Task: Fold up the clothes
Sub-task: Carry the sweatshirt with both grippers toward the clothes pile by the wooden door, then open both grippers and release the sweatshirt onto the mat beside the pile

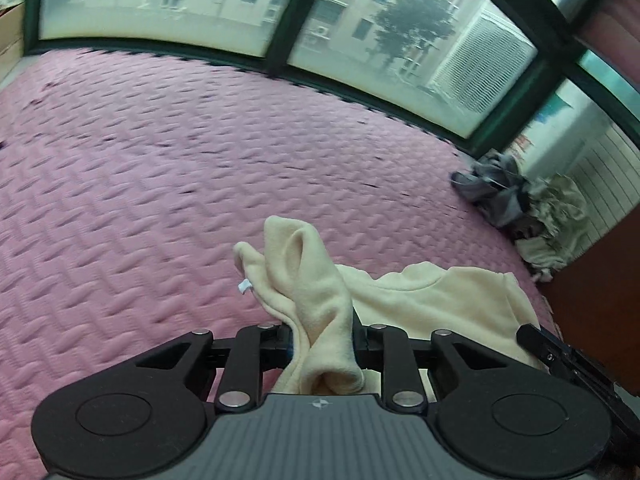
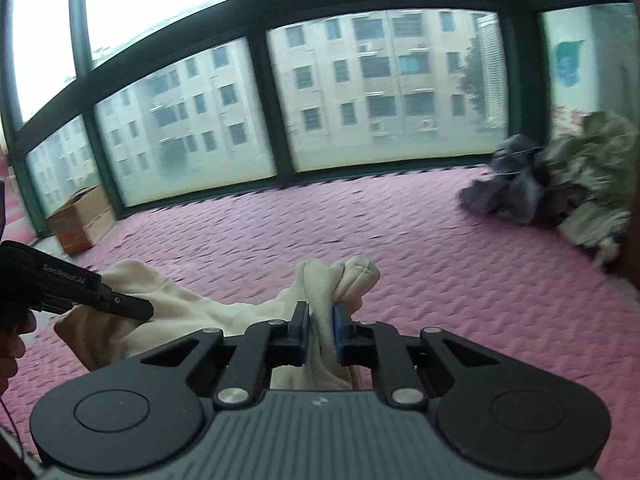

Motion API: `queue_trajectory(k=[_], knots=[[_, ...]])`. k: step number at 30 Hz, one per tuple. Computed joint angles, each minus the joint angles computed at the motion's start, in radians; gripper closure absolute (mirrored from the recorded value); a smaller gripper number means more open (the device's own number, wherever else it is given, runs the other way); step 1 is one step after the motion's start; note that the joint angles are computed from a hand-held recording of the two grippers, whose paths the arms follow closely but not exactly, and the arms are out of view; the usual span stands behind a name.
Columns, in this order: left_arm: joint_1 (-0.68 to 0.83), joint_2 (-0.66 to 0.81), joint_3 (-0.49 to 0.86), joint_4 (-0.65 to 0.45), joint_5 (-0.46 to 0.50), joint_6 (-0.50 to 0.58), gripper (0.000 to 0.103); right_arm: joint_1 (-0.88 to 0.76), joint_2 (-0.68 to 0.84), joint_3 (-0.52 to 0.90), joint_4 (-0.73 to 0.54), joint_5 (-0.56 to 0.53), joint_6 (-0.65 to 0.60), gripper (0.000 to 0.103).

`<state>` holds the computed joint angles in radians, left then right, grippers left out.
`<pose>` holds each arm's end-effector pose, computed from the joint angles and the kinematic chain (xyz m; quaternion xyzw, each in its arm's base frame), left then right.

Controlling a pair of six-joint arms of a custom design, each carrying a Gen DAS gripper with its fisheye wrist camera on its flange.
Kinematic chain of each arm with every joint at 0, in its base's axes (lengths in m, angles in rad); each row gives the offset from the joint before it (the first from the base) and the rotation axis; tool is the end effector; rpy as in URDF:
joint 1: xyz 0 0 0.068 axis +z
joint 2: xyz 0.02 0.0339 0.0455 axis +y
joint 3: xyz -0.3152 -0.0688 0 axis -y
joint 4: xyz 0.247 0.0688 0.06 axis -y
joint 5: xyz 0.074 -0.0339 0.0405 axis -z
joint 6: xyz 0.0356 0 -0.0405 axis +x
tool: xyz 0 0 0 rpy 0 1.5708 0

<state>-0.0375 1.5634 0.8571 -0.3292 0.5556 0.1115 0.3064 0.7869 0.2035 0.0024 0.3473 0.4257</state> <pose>0.2968 -0.0299 0.2244 0.1414 0.9195 -0.2549 0.2639 0.1243 0.0266 0.1917 0.1336 0.8603 0.0255 0.4912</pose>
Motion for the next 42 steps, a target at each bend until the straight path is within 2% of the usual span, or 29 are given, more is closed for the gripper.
queue_trajectory(k=[6, 9, 16, 18, 26, 30, 33, 35, 37, 41, 42], knots=[[-0.247, 0.001, -0.014, 0.085, -0.1, -0.137, 0.079, -0.301, -0.163, 0.004, -0.145, -0.123, -0.159, 0.092], [-0.352, 0.015, -0.004, 0.124, -0.134, -0.207, 0.079, -0.507, -0.21, 0.011, -0.189, -0.223, -0.288, 0.092], [-0.559, 0.069, 0.034, 0.21, -0.206, -0.322, 0.079, -0.919, -0.18, 0.014, -0.153, -0.426, -0.53, 0.092], [-0.598, 0.087, 0.04, 0.236, -0.225, -0.345, 0.079, -0.995, -0.161, 0.005, -0.117, -0.445, -0.584, 0.092], [-0.676, 0.167, 0.072, 0.255, -0.27, -0.363, 0.078, -1.057, -0.02, -0.067, 0.08, -0.366, -0.675, 0.092], [-0.686, 0.185, 0.07, 0.251, -0.3, -0.356, 0.072, -1.057, 0.058, -0.089, 0.136, -0.348, -0.665, 0.091], [-0.681, 0.186, 0.058, 0.257, -0.301, -0.348, 0.071, -1.068, 0.082, -0.098, 0.164, -0.35, -0.649, 0.09], [-0.678, 0.188, 0.052, 0.26, -0.303, -0.342, 0.065, -1.074, 0.085, -0.098, 0.171, -0.354, -0.641, 0.089], [-0.675, 0.188, 0.05, 0.261, -0.312, -0.341, 0.057, -1.078, 0.085, -0.098, 0.177, -0.354, -0.633, 0.081], [-0.659, 0.183, 0.047, 0.263, -0.33, -0.337, 0.051, -1.053, 0.079, -0.101, 0.182, -0.342, -0.621, 0.075], [-0.652, 0.179, 0.041, 0.269, -0.332, -0.335, 0.047, -1.045, 0.071, -0.101, 0.169, -0.345, -0.614, 0.067]])
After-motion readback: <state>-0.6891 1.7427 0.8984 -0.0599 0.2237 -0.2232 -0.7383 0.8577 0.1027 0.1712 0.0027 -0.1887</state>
